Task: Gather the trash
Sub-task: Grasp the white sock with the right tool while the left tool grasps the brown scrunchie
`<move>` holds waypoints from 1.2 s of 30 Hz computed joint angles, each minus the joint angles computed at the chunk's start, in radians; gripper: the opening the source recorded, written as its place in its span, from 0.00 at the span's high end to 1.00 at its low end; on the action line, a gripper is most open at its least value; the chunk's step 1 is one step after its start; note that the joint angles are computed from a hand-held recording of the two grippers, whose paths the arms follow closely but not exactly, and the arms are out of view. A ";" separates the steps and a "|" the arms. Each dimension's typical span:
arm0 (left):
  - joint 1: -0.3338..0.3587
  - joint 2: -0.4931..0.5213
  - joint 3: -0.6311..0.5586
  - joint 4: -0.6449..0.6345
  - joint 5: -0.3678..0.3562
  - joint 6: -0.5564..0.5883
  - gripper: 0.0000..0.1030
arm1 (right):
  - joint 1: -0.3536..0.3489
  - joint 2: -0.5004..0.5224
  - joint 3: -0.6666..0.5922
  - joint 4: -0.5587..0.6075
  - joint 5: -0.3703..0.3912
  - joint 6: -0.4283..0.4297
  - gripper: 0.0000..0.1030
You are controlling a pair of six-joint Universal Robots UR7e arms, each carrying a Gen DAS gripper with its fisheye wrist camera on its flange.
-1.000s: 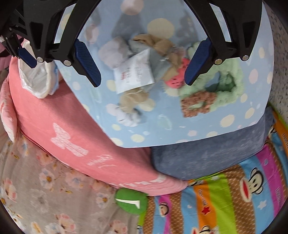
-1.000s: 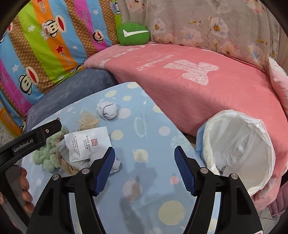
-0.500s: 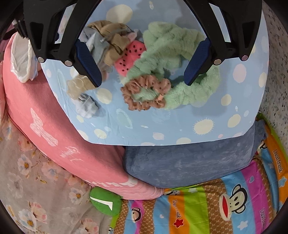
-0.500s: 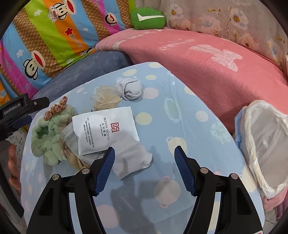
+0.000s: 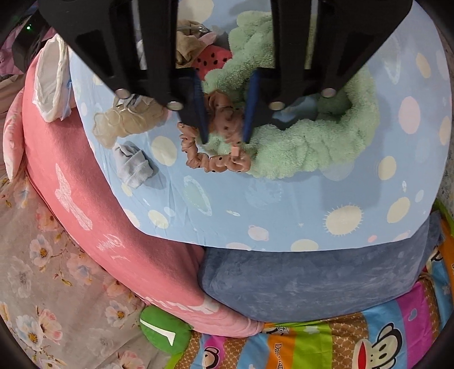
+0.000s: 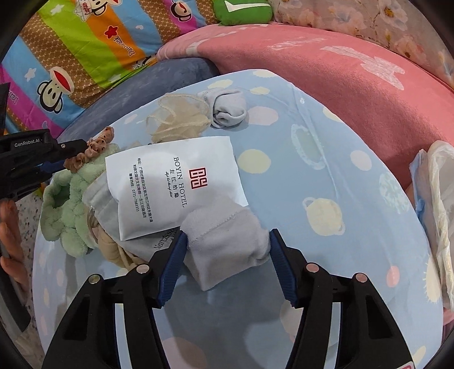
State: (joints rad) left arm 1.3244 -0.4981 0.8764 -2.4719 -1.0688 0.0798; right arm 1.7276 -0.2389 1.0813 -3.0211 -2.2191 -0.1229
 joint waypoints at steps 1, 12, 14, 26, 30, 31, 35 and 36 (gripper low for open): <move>-0.002 0.001 0.002 -0.002 0.005 -0.001 0.87 | 0.000 0.000 0.001 0.000 0.006 0.000 0.51; -0.055 -0.049 0.110 -0.139 0.010 0.084 0.92 | 0.018 -0.034 0.043 -0.035 0.043 -0.022 0.83; -0.071 -0.057 0.129 -0.156 0.003 0.097 0.92 | 0.024 -0.049 0.059 -0.060 0.045 -0.028 0.83; -0.167 -0.054 0.191 -0.190 -0.075 0.138 0.92 | 0.039 -0.163 0.177 -0.236 0.023 -0.062 0.83; -0.200 -0.042 0.209 -0.192 -0.096 0.146 0.92 | 0.030 -0.215 0.240 -0.308 0.006 -0.066 0.83; -0.210 -0.036 0.212 -0.190 -0.102 0.148 0.92 | 0.027 -0.229 0.258 -0.328 -0.001 -0.066 0.83; -0.239 -0.017 0.221 -0.176 -0.131 0.147 0.92 | 0.010 -0.287 0.333 -0.401 -0.024 -0.059 0.83; -0.246 -0.013 0.224 -0.173 -0.140 0.147 0.92 | 0.005 -0.303 0.355 -0.419 -0.030 -0.056 0.83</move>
State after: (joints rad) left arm 1.0783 -0.5106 1.1000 -2.6446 -1.2091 0.2267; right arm 1.7325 -0.5418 1.4358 -3.4404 -2.2495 -0.1789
